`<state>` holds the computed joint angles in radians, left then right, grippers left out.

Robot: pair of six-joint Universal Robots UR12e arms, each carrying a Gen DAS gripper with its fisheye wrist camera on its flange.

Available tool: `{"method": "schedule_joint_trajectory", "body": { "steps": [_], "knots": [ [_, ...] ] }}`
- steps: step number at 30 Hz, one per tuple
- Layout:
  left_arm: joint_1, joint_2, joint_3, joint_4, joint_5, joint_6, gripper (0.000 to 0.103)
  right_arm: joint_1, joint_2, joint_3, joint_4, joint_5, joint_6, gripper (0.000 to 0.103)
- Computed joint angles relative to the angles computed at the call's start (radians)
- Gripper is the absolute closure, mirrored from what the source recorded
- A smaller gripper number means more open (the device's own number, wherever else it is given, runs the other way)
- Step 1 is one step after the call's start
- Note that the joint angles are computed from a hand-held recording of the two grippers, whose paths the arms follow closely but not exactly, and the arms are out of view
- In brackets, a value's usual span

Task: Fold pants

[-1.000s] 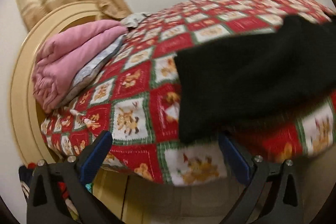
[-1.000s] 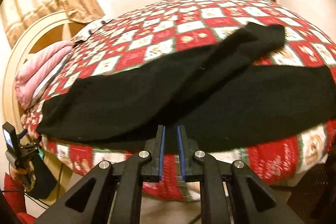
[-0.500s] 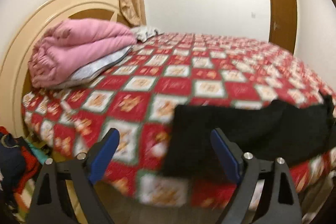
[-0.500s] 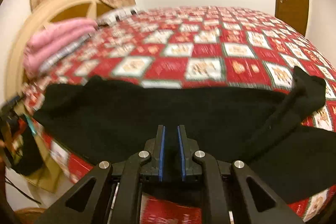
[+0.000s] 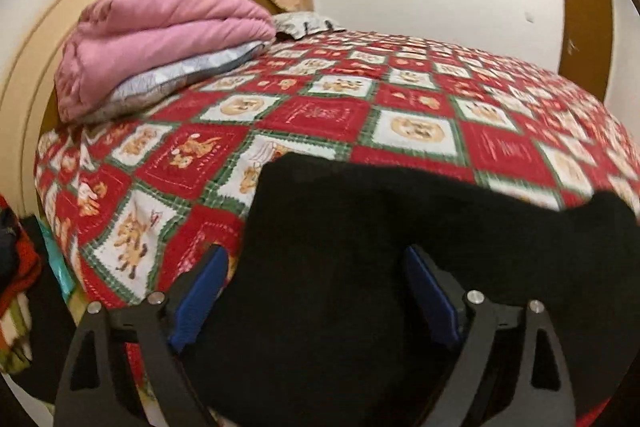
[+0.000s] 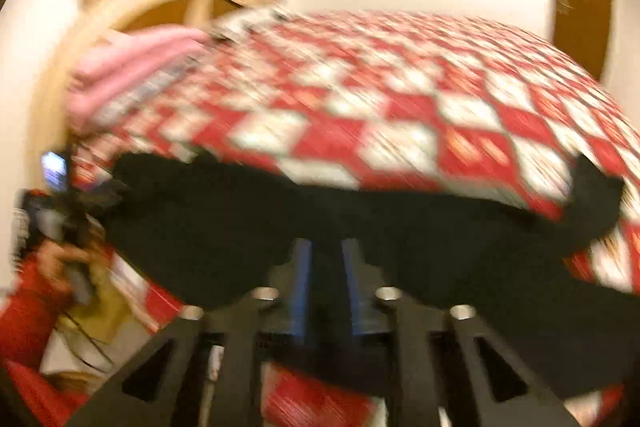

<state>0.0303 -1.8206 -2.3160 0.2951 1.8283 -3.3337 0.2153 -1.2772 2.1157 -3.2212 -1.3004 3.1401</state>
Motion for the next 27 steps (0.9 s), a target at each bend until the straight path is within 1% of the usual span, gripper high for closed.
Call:
{"method": "schedule_joint_trajectory", "body": {
  "steps": [1, 2, 3, 4, 7, 8, 10, 11, 12, 13, 14, 15, 16, 18, 19, 20, 22, 23, 24, 26, 27],
  "knots": [
    [-0.002, -0.002, 0.005, -0.005, 0.004, -0.01, 0.01, -0.002, 0.02, -0.027, -0.022, 0.063, 0.014, 0.032],
    [-0.006, -0.005, 0.01, -0.009, 0.014, -0.017, 0.01, -0.002, 0.055, -0.063, -0.07, 0.14, 0.036, 0.026],
    [-0.013, -0.009, 0.016, -0.011, 0.032, -0.018, 0.01, 0.001, 0.078, -0.091, -0.08, 0.177, 0.04, 0.025],
    [-0.021, -0.013, 0.018, -0.008, 0.049, -0.015, 0.01, 0.01, 0.108, -0.139, -0.048, 0.216, 0.033, 0.025],
    [-0.037, -0.029, 0.027, 0.005, 0.101, 0.0, 0.002, 0.035, 0.173, -0.243, 0.072, 0.295, 0.026, 0.025],
    [-0.034, -0.029, 0.025, 0.005, 0.103, -0.01, 0.001, 0.046, 0.195, -0.271, 0.105, 0.308, 0.018, 0.025],
    [-0.019, -0.019, 0.017, -0.004, 0.069, -0.03, 0.001, 0.066, 0.225, -0.311, 0.186, 0.309, -0.003, 0.025],
    [-0.008, -0.01, 0.01, -0.01, 0.044, -0.03, 0.001, 0.073, 0.233, -0.324, 0.259, 0.336, -0.024, 0.025],
    [-0.004, -0.004, 0.006, -0.011, 0.041, -0.021, 0.001, 0.076, 0.233, -0.325, 0.297, 0.349, -0.041, 0.025],
    [-0.005, -0.001, 0.003, -0.011, 0.055, -0.009, 0.001, 0.079, 0.23, -0.318, 0.31, 0.346, -0.059, 0.025],
    [-0.011, 0.001, 0.0, -0.006, 0.095, 0.01, 0.002, 0.084, 0.224, -0.307, 0.307, 0.334, -0.081, 0.025],
    [-0.015, 0.005, -0.003, -0.004, 0.118, 0.018, 0.003, 0.088, 0.219, -0.302, 0.305, 0.322, -0.101, 0.025],
    [-0.017, 0.011, -0.009, 0.016, 0.124, 0.029, 0.003, 0.089, 0.212, -0.296, 0.311, 0.318, -0.114, 0.025],
    [-0.023, 0.009, -0.015, 0.063, 0.129, 0.045, 0.003, 0.079, 0.204, -0.289, 0.324, 0.358, -0.118, 0.025],
    [-0.027, 0.005, -0.014, 0.073, 0.133, 0.054, 0.003, 0.074, 0.206, -0.295, 0.353, 0.386, -0.125, 0.025],
    [-0.029, -0.002, -0.005, 0.051, 0.127, 0.062, 0.003, 0.071, 0.212, -0.308, 0.391, 0.408, -0.13, 0.025],
    [-0.031, -0.016, 0.009, -0.004, 0.126, 0.049, 0.003, 0.07, 0.219, -0.328, 0.447, 0.424, -0.118, 0.025],
    [-0.03, -0.021, 0.007, 0.016, 0.123, 0.032, 0.003, 0.068, 0.219, -0.332, 0.466, 0.439, -0.11, 0.025],
    [-0.025, -0.017, 0.005, 0.013, 0.109, 0.005, 0.003, 0.063, 0.22, -0.333, 0.478, 0.477, -0.113, 0.024],
    [-0.014, -0.011, 0.001, 0.003, 0.08, -0.015, 0.002, 0.058, 0.224, -0.342, 0.515, 0.533, -0.136, 0.024],
    [-0.009, -0.009, -0.002, 0.004, 0.066, -0.021, 0.002, 0.059, 0.229, -0.35, 0.534, 0.54, -0.146, 0.024]
  ]
}}
